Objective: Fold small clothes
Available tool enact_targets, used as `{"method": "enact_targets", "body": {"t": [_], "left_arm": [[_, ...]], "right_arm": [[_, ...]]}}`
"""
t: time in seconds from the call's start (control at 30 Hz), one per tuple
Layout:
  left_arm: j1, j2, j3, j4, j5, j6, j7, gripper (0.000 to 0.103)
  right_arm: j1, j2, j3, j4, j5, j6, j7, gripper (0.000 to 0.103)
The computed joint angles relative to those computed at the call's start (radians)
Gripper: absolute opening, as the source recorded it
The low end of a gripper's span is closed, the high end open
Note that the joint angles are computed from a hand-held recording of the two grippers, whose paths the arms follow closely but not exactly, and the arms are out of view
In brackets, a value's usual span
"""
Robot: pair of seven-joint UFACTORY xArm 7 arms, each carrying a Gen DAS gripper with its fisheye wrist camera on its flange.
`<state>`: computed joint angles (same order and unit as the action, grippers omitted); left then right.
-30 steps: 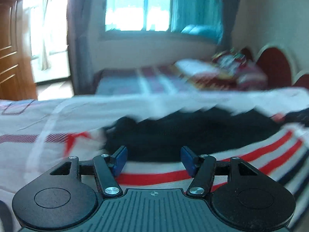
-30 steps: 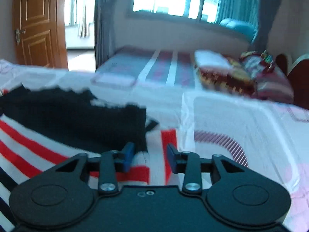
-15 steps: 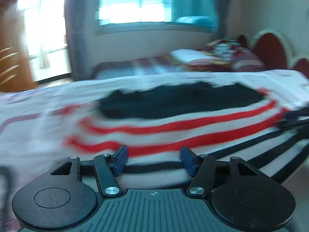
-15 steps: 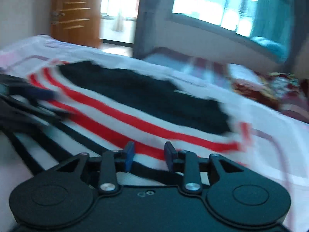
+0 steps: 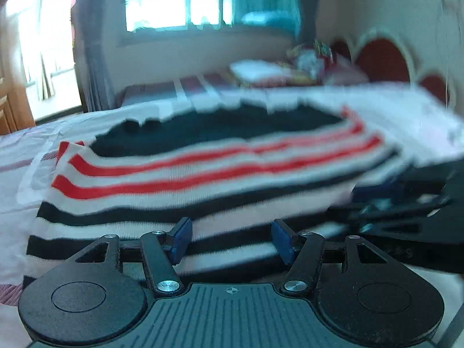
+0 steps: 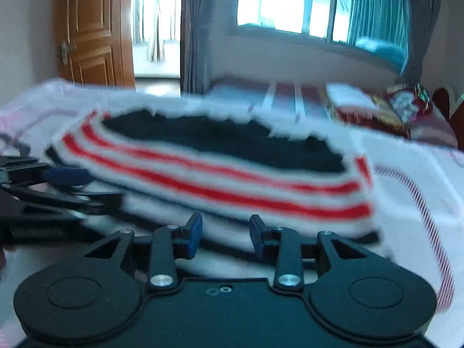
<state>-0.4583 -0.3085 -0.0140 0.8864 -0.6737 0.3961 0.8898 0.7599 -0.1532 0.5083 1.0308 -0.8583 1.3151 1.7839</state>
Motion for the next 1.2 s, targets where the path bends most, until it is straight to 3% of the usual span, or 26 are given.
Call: {"method": "enact_targets", "body": {"t": [0.07,0.13,0.2,0.3,0.37,0.47,0.53,0.57,0.6,0.63,0.67,0.8,0.93,1.03,1.07,1.13,1.2], "left_arm": [[0.001,-0.032,0.018,-0.011,-0.008,0.027,0.016,0.061],[-0.005,-0.070,0.047,-0.041,-0.055,-0.018,0.051,0.061],[0.008,-0.081,0.075,-0.046,-0.075,-0.032,0.047,0.061],[0.023,-0.067,0.111,-0.038,-0.093,-0.060,0.038,0.061],[0.064,-0.041,0.096,-0.023,-0.043,-0.044,-0.010,0.061],[0.083,-0.013,0.094,-0.005,-0.035,-0.009,-0.037,0.061],[0.095,-0.010,0.082,-0.007,-0.033,-0.007,-0.051,0.061],[0.096,-0.007,0.077,-0.009,-0.035,-0.013,-0.050,0.061],[0.098,-0.007,0.075,-0.010,-0.035,-0.013,-0.048,0.061],[0.098,-0.008,0.075,-0.011,-0.036,-0.013,-0.044,0.061],[0.098,-0.009,0.076,-0.013,-0.039,-0.013,-0.040,0.061],[0.102,-0.002,0.081,-0.007,-0.054,-0.008,-0.023,0.061],[0.119,-0.005,0.065,-0.005,-0.037,-0.002,-0.032,0.061],[0.071,-0.043,0.091,-0.006,-0.116,0.011,0.007,0.061],[0.050,-0.051,0.097,-0.005,-0.149,0.021,0.030,0.061],[0.006,-0.062,0.095,-0.003,-0.201,0.048,0.088,0.061],[-0.020,-0.060,0.073,-0.002,-0.229,0.084,0.111,0.061]], "right_arm": [[0.017,0.004,0.016,-0.008,-0.004,0.019,-0.003,0.036],[0.038,-0.040,0.033,-0.028,0.006,0.051,-0.009,0.034],[0.043,-0.124,0.073,-0.071,0.011,0.143,0.069,0.038],[0.028,-0.270,0.111,-0.148,0.112,0.255,0.177,0.041],[0.026,-0.369,0.098,-0.215,0.182,0.239,0.207,0.045],[0.040,-0.489,0.041,-0.324,0.256,0.108,0.204,0.046],[0.028,-0.516,0.039,-0.355,0.272,0.051,0.199,0.040],[0.018,-0.521,0.050,-0.356,0.274,0.044,0.192,0.034],[0.004,-0.520,0.063,-0.350,0.272,0.039,0.182,0.020],[-0.008,-0.519,0.085,-0.336,0.277,0.059,0.166,0.011],[-0.019,-0.516,0.104,-0.327,0.277,0.067,0.149,0.008],[-0.077,-0.522,0.191,-0.295,0.299,0.107,0.140,0.006],[-0.107,-0.542,0.208,-0.341,0.376,0.061,0.147,0.007],[-0.175,-0.540,0.285,-0.291,0.356,0.137,0.181,0.024],[-0.191,-0.540,0.305,-0.274,0.331,0.150,0.177,0.024],[-0.199,-0.529,0.287,-0.264,0.283,0.076,0.129,0.022],[-0.210,-0.463,0.247,-0.258,0.239,-0.073,0.050,0.018]]}}
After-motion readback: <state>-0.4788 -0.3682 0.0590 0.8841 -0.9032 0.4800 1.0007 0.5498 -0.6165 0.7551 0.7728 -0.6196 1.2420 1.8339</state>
